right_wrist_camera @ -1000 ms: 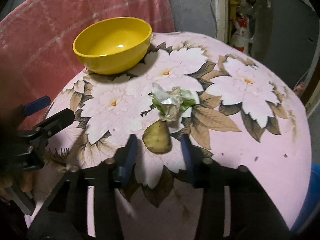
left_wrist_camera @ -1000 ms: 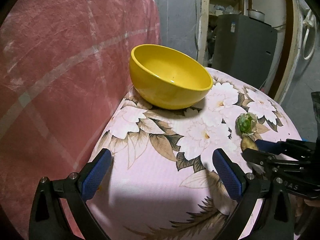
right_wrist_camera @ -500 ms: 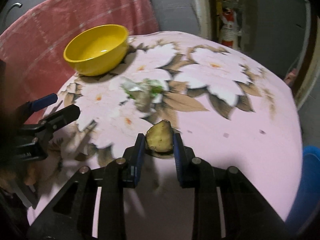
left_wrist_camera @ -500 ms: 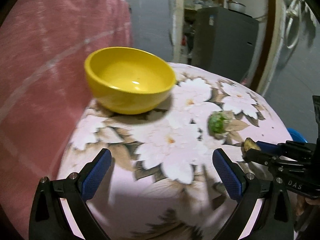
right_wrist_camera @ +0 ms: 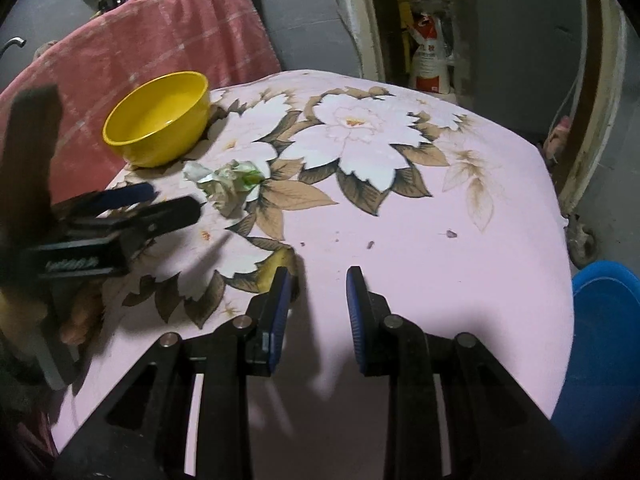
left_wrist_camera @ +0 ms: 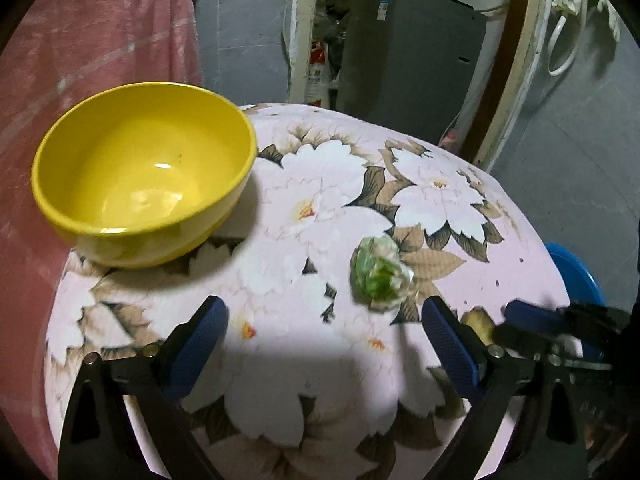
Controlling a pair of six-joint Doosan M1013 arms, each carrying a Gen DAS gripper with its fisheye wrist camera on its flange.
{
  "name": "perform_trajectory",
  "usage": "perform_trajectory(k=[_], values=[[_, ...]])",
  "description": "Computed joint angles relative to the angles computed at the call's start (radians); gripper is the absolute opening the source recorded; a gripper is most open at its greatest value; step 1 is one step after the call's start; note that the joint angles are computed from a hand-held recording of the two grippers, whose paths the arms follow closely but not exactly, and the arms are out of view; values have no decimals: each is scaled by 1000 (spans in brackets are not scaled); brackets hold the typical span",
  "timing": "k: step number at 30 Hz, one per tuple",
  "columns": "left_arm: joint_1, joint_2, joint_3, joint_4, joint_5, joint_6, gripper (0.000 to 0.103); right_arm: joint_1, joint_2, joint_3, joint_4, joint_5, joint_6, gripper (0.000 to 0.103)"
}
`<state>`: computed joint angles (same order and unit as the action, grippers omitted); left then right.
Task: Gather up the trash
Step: 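Grasp the green wrapper with left tool while right tool grasps the bread lump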
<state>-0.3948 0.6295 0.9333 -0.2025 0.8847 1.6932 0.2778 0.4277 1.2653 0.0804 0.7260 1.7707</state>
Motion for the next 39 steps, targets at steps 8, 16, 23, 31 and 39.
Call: perform_trajectory(k=[8,16,23,31,39], values=[[8,40,-63,-74,52,41,63,10,15,-17,37,15,-57,41],[16,68,-116,-137,102,41,35,18,39,-52,14,62,-62,42],[26,73,-127,-178,121,23,19,26,51,-75,-23,80,-40,40],[24,7,-18,-210,53,45,17,20,10,-10,-18,6,4,39],[17,-101,148,-313,-120,124,16,18,-97,144,-79,-223,167,39]])
